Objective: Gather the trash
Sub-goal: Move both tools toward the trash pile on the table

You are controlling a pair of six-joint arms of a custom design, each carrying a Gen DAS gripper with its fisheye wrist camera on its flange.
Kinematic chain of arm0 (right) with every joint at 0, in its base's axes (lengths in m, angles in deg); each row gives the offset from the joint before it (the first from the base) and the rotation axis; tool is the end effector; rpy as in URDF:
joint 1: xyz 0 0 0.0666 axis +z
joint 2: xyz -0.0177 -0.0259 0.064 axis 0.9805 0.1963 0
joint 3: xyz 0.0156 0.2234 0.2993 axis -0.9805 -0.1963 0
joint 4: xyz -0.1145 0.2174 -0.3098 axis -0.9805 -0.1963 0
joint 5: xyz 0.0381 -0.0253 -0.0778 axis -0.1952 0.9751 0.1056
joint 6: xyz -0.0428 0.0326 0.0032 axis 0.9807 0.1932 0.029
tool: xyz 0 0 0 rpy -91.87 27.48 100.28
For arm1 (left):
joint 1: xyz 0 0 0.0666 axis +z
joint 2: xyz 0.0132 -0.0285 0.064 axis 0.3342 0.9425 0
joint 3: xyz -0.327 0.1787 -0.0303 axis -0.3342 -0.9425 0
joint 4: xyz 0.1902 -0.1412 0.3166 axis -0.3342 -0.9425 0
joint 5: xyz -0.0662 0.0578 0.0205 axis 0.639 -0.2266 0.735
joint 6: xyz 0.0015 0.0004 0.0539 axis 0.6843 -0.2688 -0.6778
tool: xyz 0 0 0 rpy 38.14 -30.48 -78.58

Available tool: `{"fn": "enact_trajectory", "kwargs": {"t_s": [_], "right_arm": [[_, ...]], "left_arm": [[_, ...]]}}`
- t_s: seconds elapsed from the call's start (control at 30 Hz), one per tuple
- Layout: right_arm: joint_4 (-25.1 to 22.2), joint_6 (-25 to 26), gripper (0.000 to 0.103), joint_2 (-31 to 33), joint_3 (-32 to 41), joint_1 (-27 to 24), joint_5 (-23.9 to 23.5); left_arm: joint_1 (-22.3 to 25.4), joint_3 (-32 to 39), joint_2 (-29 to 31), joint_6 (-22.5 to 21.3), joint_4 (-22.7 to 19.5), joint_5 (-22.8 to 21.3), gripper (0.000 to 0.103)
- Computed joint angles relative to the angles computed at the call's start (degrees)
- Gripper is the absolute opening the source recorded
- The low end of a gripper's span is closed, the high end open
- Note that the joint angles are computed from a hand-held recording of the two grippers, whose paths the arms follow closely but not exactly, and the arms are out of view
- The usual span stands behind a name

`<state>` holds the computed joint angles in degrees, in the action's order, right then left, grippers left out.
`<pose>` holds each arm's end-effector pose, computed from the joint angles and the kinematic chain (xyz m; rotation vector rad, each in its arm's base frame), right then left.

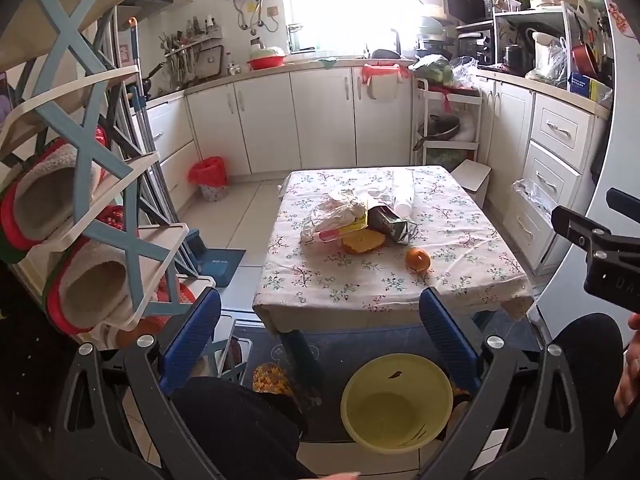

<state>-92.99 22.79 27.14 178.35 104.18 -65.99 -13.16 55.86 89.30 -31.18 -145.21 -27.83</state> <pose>0.3727 0.1623 0.5878 -0.0701 2.1741 -0.0765 0.3705 -0.2176 0.5680 0.0522 2.1865 0.1065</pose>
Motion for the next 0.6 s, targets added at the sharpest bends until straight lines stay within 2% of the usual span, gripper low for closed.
{"fn": "enact_trajectory", "kwargs": {"t_s": [0.6], "right_arm": [[0.36, 0.17, 0.097, -0.78, -0.36, 0.55, -0.5]], "left_arm": [[-0.37, -0.38, -0.81, -0.41, 1.09, -0.4, 0.095]]}}
